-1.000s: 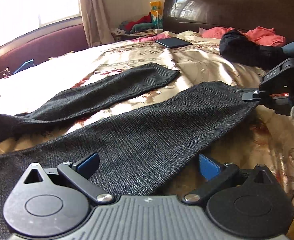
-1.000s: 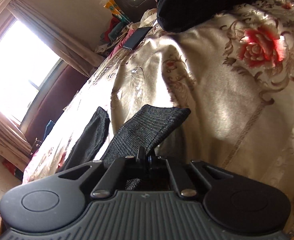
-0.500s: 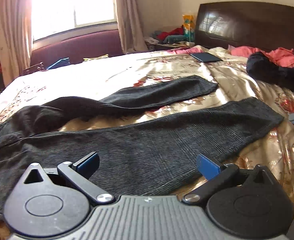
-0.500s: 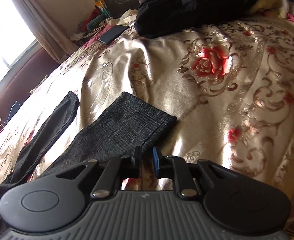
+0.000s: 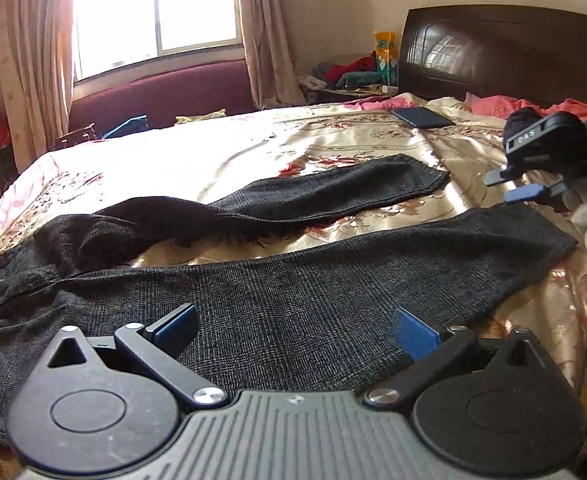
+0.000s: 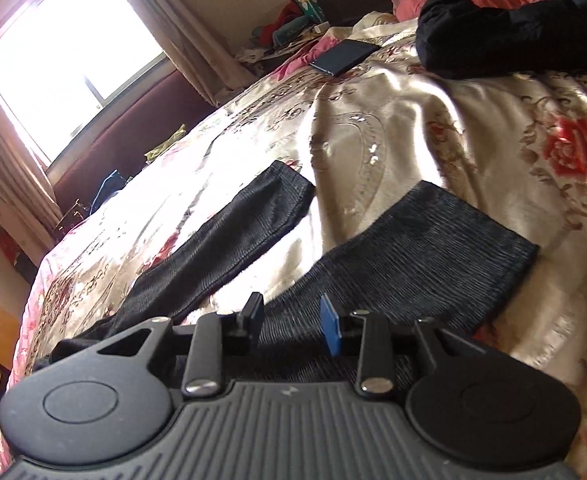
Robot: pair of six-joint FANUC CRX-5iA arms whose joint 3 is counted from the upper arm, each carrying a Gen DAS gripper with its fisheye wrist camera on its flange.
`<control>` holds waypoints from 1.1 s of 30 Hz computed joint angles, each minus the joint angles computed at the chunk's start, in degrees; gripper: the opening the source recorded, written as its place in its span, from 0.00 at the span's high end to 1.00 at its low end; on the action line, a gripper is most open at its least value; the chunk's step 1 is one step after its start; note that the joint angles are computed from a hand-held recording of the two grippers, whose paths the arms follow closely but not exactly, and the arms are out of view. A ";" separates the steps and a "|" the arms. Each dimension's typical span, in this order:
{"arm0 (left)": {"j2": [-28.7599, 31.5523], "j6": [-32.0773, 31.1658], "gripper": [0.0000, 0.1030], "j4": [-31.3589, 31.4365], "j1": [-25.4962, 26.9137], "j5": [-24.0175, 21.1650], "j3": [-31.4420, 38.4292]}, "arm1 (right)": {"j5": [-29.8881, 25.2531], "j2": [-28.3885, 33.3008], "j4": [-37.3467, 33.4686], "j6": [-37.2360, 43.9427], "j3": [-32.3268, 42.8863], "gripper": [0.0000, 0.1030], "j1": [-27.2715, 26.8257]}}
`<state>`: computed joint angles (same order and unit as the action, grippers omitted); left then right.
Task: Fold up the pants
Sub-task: 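Lift the held leg and lay it over the other leg with the right tool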
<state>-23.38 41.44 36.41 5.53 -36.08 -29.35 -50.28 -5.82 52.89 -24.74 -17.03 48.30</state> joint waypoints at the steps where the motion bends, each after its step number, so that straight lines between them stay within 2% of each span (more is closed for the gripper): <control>1: 1.83 -0.13 0.00 1.51 -0.93 1.56 0.19 | 3.96 1.86 0.42 -1.39 0.40 0.67 -3.15; 4: 9.10 -6.63 0.00 10.18 -5.43 7.31 1.29 | 10.87 7.11 1.37 -4.40 2.17 0.67 -9.78; 7: 15.78 -21.68 0.00 25.75 -11.57 14.00 1.75 | 18.67 10.38 1.92 -7.11 2.67 0.67 -14.65; 9: 18.85 -28.12 0.00 32.29 -13.87 14.81 2.91 | 20.79 12.29 3.00 -8.65 3.53 0.70 -16.24; 12: 22.25 -26.31 0.00 29.94 -13.64 12.07 6.46 | 20.24 13.81 6.22 -12.43 4.32 0.69 -16.89; 15: 23.19 -26.74 0.00 29.58 -14.27 13.61 6.85 | 21.02 15.12 10.99 -17.06 4.12 0.70 -17.90; 17: 23.57 -25.51 0.00 28.18 -14.11 13.73 7.26 | 20.46 16.32 11.95 -17.48 5.09 0.79 -18.15; 18: 23.41 -25.88 0.00 28.32 -14.08 14.21 6.97 | 19.92 16.61 10.69 -16.99 5.73 0.95 -18.02; 20: 22.53 -27.69 0.00 28.79 -14.58 16.64 5.87 | 22.33 14.84 15.42 -23.11 2.98 0.96 -18.99; 22: 20.95 -30.08 0.00 29.69 -14.95 18.87 4.38 | 20.84 12.84 17.01 -23.05 1.67 0.96 -18.56; 24: 18.88 -27.74 0.00 26.95 -14.18 19.17 3.52 | 18.46 9.40 18.24 -22.47 -0.39 0.97 -17.79; 26: 17.21 -20.38 0.00 20.77 -11.99 15.99 4.17 | 13.34 7.46 15.75 -18.45 -0.42 0.97 -16.30; 28: 16.35 -17.72 0.00 18.31 -10.52 12.86 4.58 | 8.62 7.36 10.01 -9.12 1.47 0.96 -15.23; 30: 16.04 -14.52 0.00 13.05 -9.35 11.62 5.43 | 3.92 8.27 -2.45 2.76 5.78 0.92 -14.13; 31: 16.12 -11.71 0.00 9.71 -8.08 9.41 6.50 | 0.90 9.09 -7.16 7.20 8.22 0.91 -13.62; 32: 16.23 -10.04 0.00 8.32 -6.69 7.23 7.16 | -1.72 9.40 -8.87 9.11 8.93 0.91 -12.67; 33: 16.12 -9.56 0.00 8.10 -5.29 5.72 7.33 | -1.91 8.52 -7.58 8.30 7.63 0.88 -12.00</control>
